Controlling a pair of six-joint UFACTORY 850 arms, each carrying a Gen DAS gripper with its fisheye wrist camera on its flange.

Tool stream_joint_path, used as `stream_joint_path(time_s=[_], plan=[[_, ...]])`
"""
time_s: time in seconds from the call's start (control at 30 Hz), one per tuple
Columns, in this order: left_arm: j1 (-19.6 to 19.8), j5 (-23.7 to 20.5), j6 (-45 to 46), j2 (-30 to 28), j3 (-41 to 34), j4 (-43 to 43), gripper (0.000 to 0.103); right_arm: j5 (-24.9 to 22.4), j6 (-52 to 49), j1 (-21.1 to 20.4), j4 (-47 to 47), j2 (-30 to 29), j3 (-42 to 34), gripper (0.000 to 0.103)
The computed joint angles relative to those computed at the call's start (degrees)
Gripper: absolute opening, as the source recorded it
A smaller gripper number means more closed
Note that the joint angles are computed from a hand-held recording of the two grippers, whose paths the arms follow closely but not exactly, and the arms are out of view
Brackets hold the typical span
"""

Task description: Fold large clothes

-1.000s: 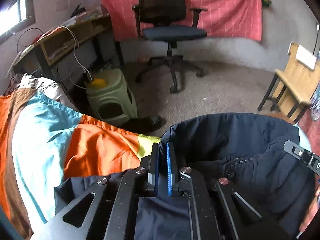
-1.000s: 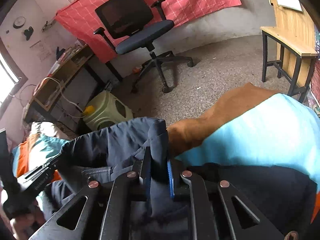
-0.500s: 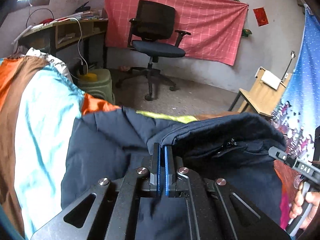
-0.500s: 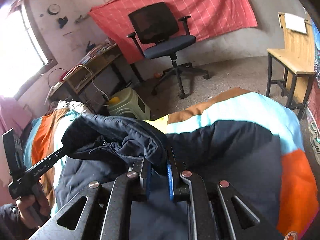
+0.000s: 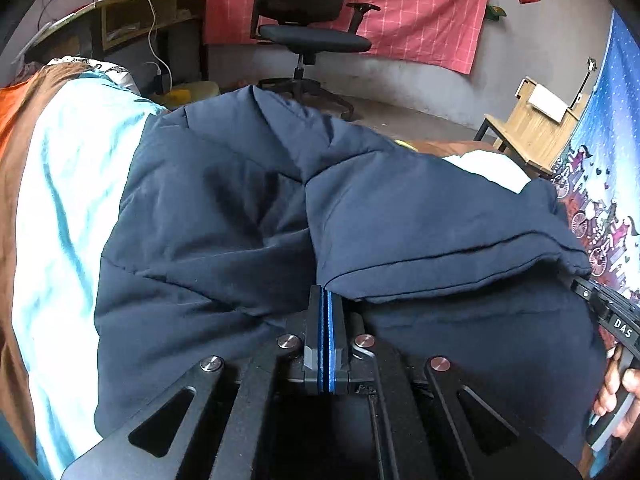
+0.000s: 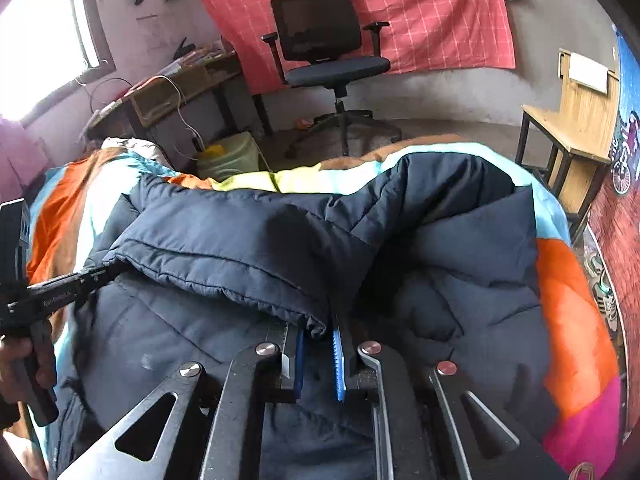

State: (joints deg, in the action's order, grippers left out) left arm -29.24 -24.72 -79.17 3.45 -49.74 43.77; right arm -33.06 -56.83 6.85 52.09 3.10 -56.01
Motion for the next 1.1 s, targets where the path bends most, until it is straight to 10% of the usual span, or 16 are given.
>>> stream_joint_path(time_s=[0.53,0.9,0.97,1.03,1.1], plan=[[0.5,0.4,-0.9,0.3,0.7,1.8,0.000,-2.9,-12.9,-4.6,14.2,2.4,-1.9,0.050],[3.7,1.4,-1.2,0.6,-0.7,1.2,0.000,-22.6,21.1,-3.4,10.3,-31.9,-39.6,0.052],[4.3,0.9,-1.5,0.0,-2.2,1.1,0.000,-21.5,22.9,-1.5,3.1,-34.1,-42.4,0.045],[5.3,0.6,-1.9,-1.2,-4.0,1.8,0.000,-17.0,22.5,0.5,-3.2,-33.7,-41.7,0.011],[6.5,1.2,0.4,-2.7,-6.0,0.2,0.000,-15.4,19.4,0.4,-1.5,-32.4,-39.1,0.010]])
